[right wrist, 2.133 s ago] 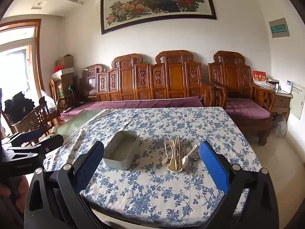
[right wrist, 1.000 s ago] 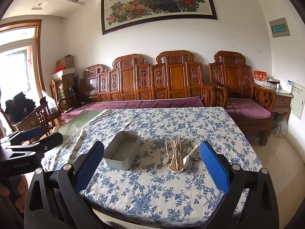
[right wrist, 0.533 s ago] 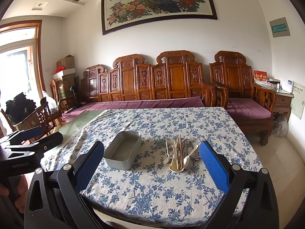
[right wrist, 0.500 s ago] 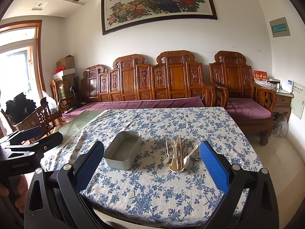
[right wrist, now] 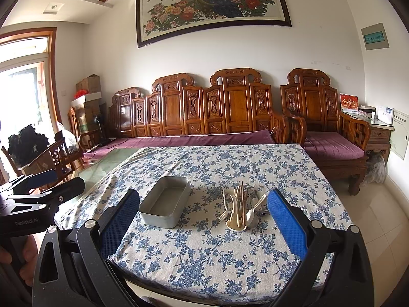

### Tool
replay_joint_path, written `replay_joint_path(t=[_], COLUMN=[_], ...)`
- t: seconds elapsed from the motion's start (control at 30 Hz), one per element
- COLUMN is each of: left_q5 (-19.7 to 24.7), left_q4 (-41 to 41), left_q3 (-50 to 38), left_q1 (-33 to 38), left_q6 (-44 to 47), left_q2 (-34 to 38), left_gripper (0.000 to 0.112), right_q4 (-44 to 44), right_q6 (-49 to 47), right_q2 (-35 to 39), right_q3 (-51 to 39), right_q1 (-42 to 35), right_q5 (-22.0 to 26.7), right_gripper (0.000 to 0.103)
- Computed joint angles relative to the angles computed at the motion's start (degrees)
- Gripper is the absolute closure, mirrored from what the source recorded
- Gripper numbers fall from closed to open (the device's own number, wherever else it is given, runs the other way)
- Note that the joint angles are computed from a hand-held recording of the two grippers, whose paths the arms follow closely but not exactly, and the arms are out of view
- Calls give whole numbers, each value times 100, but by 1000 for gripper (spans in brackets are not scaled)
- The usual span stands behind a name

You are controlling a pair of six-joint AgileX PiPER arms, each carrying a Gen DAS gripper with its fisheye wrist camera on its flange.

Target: Organize utensils

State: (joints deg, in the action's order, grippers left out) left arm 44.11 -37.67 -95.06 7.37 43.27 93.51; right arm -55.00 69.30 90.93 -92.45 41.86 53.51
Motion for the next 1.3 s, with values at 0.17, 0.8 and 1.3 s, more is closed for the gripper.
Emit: replay_joint_path(t=[0.17, 0.8, 1.3], left_q5=[-12, 65, 534], left_q4=[2, 328, 980], left_q3=[16, -235, -1917], left_q1=[-4, -123, -546], left_q6=[-1, -160, -767], left_q2=[-8, 421, 1969], left_gripper=[16, 16, 16], right_q4=[9, 325, 1769], right_q6=[-8, -179, -1479], right_q2=[2, 81, 580], right_q3=[-15, 19, 199], right_q1=[2, -269, -1653], right_q5=[10, -184, -1345], right_gripper=[3, 3, 26])
